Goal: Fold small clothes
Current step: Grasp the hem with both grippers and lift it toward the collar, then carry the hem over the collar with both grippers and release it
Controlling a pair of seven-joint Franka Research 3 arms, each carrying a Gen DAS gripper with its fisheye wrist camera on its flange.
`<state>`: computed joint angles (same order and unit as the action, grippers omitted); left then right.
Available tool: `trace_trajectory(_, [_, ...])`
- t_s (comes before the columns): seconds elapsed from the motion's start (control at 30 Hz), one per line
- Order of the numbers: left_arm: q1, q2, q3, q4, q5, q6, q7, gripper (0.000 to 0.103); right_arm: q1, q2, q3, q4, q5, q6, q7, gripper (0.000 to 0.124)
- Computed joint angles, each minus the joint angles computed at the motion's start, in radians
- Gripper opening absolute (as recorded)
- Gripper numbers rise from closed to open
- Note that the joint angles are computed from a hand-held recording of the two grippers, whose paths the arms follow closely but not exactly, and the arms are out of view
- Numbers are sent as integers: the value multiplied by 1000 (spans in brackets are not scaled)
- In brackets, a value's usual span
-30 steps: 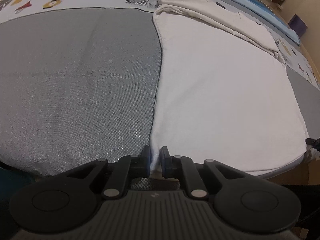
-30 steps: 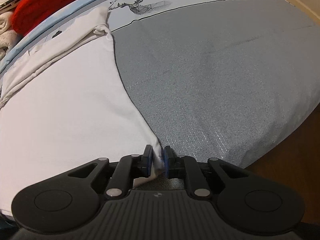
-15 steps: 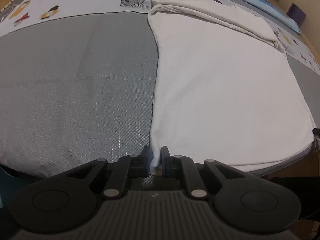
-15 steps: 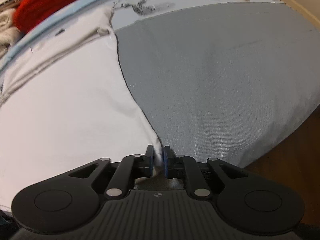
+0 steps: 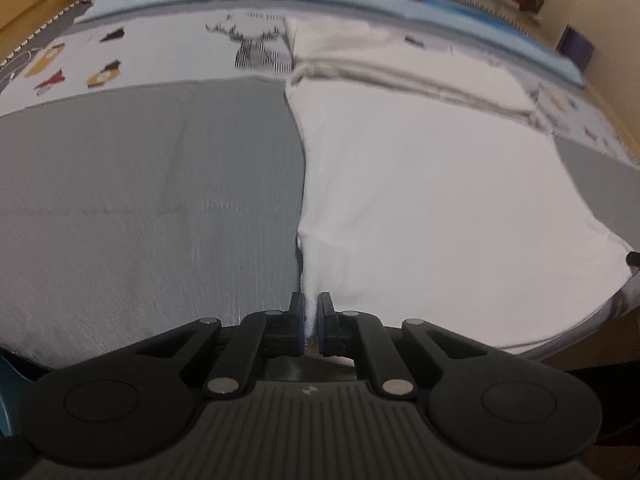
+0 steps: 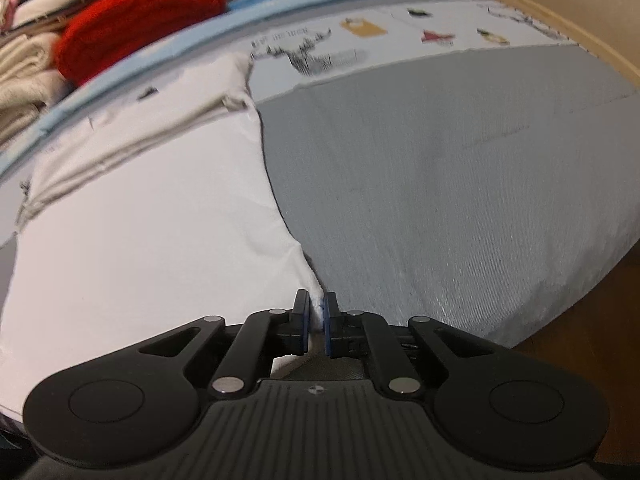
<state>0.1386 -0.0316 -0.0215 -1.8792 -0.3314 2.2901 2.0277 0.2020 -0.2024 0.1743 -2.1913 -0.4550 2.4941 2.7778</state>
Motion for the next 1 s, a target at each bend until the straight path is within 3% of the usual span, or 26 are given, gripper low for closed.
trace_trajectory(0.53, [9, -73, 48, 90, -221, -93, 136, 6, -60, -162, 78, -18, -86, 71, 7, 6])
trace_trajectory(0.73, [16, -130, 88, 97, -300, -200, 227, 5, -90, -258, 122, -34, -71, 49, 4, 5])
trace_trajectory(1.0, [35, -220, 168, 104, -335, -361, 243, 5, -98, -461, 177, -119, -6, 31, -57, 5])
